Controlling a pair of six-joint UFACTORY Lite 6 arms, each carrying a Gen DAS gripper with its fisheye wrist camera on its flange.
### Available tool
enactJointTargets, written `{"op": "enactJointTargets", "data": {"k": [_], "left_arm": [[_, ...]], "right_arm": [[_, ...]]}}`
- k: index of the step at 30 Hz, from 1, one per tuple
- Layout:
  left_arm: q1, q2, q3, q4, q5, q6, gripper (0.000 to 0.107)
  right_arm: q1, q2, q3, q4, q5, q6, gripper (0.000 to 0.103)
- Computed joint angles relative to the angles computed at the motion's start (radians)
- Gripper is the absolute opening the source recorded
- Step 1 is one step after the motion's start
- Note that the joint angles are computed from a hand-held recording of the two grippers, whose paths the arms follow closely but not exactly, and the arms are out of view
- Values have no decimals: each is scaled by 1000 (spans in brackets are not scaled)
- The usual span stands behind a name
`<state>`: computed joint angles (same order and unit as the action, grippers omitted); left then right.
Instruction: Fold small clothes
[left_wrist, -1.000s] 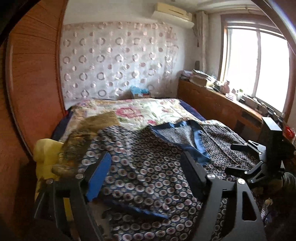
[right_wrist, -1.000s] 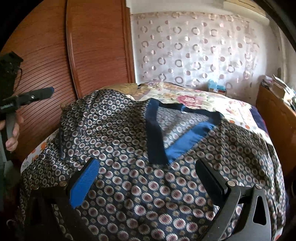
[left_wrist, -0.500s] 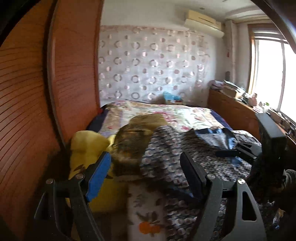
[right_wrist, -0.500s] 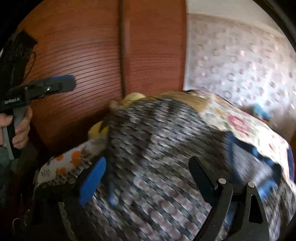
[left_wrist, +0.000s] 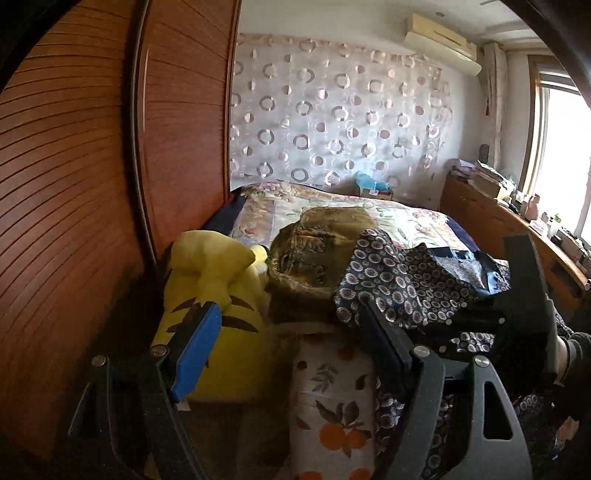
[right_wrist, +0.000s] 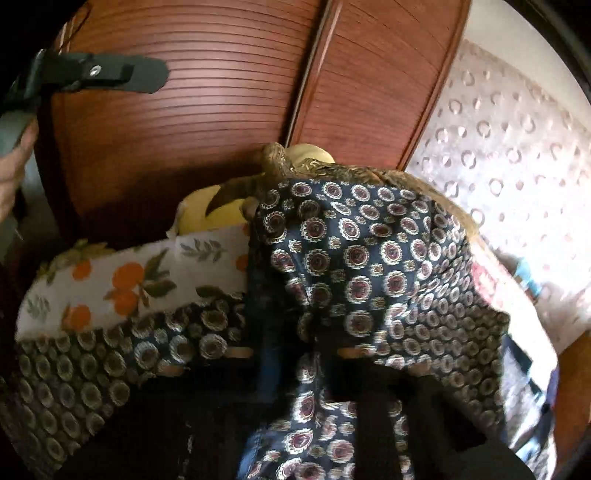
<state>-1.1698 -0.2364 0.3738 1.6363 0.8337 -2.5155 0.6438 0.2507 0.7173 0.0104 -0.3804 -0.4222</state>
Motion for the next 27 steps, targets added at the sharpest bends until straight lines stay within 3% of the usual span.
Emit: {"op": "enactJointTargets", "data": {"k": [6,12,15,17,19,21,27], "left_arm": [[34,122,84,99,-50,-68,78],[98,268,229,198,-125,-59,78],[142,361,324,258,-174,-52,78],[173,420,379,301,-207,-59,78],[199,461,425,331,-239,-61,78],[228,515,488,358,-274,-51,78],[295,645,652,359,-367,34,78]], "right_arm": [[-184,-152,-67,-470,-40,495,4],[-418,-148,-40,-689,-85,709,4],[-485,-120,-28,-712,-95,723,4],[-507,-116,-27,-743,-87,755,11],[-510,-103,-18,-736,-73,761,42],[-525,-95,-15,-779,-81,801,60],[-580,-124,-13,-875,-80,887,60]]}}
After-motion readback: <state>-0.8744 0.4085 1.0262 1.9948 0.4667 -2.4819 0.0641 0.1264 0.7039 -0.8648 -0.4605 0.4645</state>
